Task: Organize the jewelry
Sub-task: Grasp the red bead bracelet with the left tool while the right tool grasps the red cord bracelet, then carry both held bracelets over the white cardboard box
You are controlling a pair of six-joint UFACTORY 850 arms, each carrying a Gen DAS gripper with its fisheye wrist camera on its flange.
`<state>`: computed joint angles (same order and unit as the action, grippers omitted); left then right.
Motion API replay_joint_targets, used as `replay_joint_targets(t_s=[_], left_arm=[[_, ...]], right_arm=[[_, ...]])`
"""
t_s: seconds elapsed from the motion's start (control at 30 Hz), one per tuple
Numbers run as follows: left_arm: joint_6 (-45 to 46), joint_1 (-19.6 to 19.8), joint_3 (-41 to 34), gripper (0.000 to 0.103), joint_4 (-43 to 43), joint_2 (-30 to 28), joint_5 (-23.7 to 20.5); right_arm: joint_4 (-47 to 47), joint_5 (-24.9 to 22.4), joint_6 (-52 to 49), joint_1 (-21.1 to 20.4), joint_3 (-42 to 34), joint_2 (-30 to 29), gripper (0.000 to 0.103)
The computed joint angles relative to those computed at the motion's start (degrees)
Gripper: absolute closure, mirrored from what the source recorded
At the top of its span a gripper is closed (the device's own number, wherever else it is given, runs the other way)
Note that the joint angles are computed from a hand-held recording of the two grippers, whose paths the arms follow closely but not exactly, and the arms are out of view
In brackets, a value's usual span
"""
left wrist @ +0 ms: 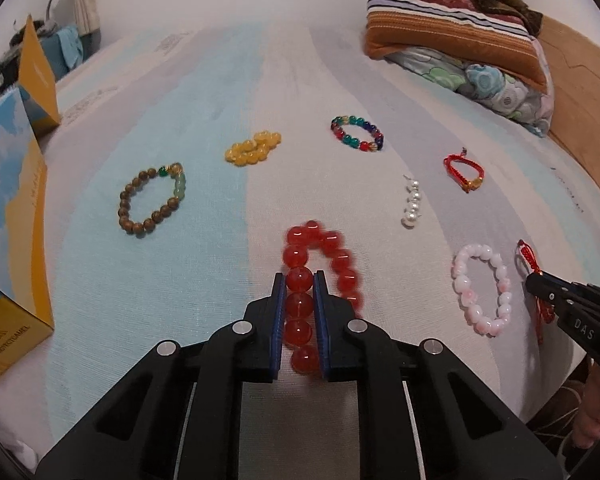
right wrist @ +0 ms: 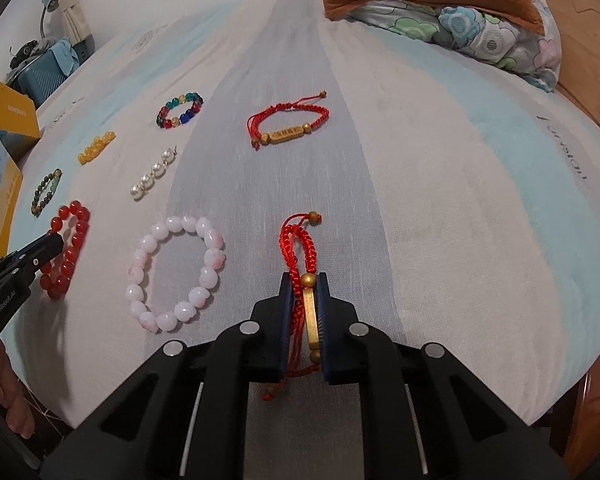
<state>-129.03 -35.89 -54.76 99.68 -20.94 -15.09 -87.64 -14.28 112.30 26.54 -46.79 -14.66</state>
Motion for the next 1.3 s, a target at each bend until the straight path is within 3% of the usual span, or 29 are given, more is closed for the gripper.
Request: replay_joint_targets(t_s=[0.4, 0.53, 0.9, 1.0, 1.3], left_arm=[[15.44, 1.25, -0.85, 0.09, -15.4, 0.6, 3.29], [16.78, 1.39, -0.7, 0.09, -16.56, 1.31, 4.13], [23.92, 0.55, -1.08, 0.09, -21.62, 4.42, 2.23], [22.03, 0.36, -0.87, 0.09, -19.06, 5.36, 1.27], [29.97, 1.46, -0.56, 0.09, -26.44, 8.06, 0.26]], right_arm=[[11.06, -0.42, -9.45, -0.84, -2.17, 0.0, 0.093], [12.6, -1.61, -10.56, -0.56, -2.68, -0.16, 0.093], [16.89, -3.09, -15.96, 0.12, -3.84, 3.13, 0.092], [18.67, -2.85, -17.81, 0.28, -4.5, 3.52, 0.092], [23.35, -4.44, -23.63, 2.0, -8.0, 3.39, 0.092]])
